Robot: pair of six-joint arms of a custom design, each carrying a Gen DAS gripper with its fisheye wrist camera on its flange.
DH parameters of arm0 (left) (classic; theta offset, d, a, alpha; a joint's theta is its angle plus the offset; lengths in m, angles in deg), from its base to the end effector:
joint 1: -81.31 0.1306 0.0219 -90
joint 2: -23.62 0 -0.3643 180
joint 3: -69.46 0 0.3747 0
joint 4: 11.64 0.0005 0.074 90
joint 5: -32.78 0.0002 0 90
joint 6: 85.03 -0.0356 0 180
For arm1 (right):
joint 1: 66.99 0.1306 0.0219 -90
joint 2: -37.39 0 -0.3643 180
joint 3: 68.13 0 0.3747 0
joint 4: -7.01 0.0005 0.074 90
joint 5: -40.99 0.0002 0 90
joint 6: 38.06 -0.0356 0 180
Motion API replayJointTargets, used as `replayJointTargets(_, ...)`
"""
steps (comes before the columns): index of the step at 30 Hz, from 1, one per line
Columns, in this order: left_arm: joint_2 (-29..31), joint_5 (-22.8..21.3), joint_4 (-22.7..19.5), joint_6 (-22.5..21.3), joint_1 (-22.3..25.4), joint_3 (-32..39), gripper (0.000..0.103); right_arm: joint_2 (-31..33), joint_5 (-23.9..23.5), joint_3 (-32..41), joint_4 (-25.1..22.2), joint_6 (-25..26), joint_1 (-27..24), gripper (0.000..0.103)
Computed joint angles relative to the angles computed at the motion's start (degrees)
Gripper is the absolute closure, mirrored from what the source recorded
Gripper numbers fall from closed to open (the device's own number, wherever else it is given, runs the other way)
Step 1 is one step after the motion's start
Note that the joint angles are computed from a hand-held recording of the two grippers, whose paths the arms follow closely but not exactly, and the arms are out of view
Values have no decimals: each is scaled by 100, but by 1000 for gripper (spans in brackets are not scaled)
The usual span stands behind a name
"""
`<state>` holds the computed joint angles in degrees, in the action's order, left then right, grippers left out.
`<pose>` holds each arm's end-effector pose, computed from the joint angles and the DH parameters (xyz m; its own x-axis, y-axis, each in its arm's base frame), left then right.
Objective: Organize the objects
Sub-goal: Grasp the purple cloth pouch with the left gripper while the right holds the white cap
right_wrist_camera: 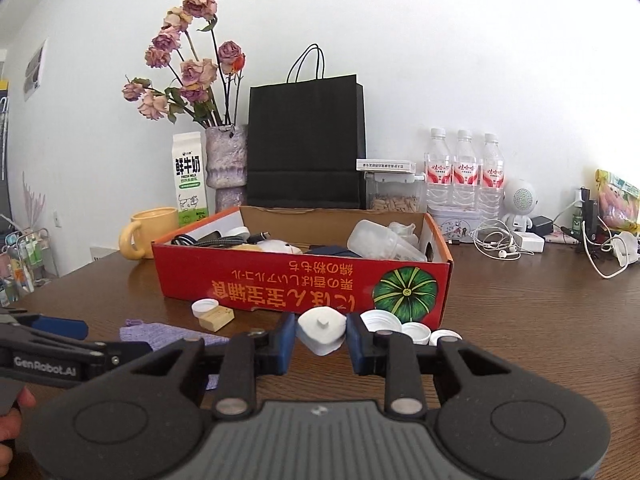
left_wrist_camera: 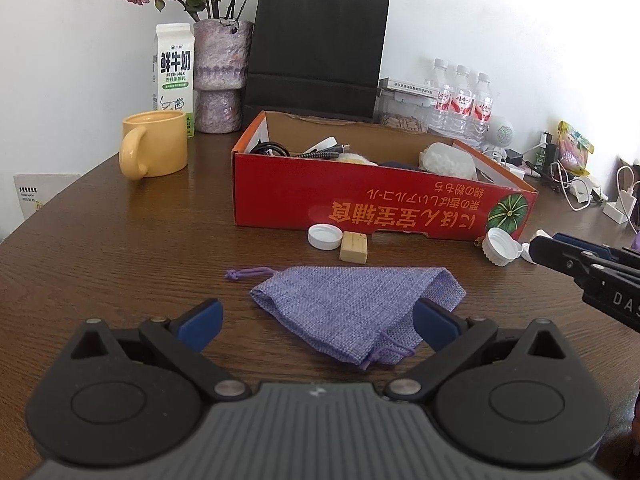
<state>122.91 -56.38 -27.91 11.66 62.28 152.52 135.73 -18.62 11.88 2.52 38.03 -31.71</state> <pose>0.5033 -0.1747 0.3263 -0.5438 0.0644 -0.8367 0.2762 0.9552 -0.1061 0.4408 0.2892 0.3324 -0.3356 0.0166 -0.9419 -0.0380 0.9988 0.0311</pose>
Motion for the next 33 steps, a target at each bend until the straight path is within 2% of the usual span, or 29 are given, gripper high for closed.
replayJointTargets(2, 64, -19, -125, 42, 5, 92, 0, 4, -35, 23, -51, -41, -10, 76)
replayJointTargets(8, 81, -145, 52, -107, -19, 274, 0, 7, -125, 28, -114, -152, -43, 76)
replayJointTargets(13, 567, -198, -681, -624, -124, 1010, 0, 1, -148, -4, -81, -172, -47, 76)
replayJointTargets(16, 914, -274, -1127, -644, -159, 1289, 0, -7, -163, -21, -62, -173, -47, 76)
replayJointTargets(17, 894, -97, -1041, -469, -95, 1229, 0, -13, -172, -22, -68, -180, -48, 76)
replayJointTargets(21, 858, -181, -1007, -568, -106, 1152, 0, -12, -195, -16, -91, -202, -54, 76)
replayJointTargets(22, 846, -143, -990, -582, -104, 1139, 3, -12, -192, -19, -85, -203, -53, 76)
replayJointTargets(24, 765, -28, -862, -658, -107, 1026, 16, -13, -190, -19, -85, -202, -51, 76)
replayJointTargets(25, 709, 33, -767, -696, -116, 948, 33, -15, -188, -21, -86, -202, -50, 76)
replayJointTargets(26, 648, 117, -672, -727, -128, 861, 56, -15, -188, -21, -86, -202, -50, 76)
replayJointTargets(28, 557, 233, -591, -732, -161, 742, 76, -16, -185, -22, -88, -210, -50, 76)
replayJointTargets(30, 448, 219, -492, -640, -202, 599, 88, -15, -188, -21, -85, -206, -51, 76)
replayJointTargets(33, 141, 123, -22, -517, -243, 166, 92, -22, -178, -36, -64, -205, -47, 76)
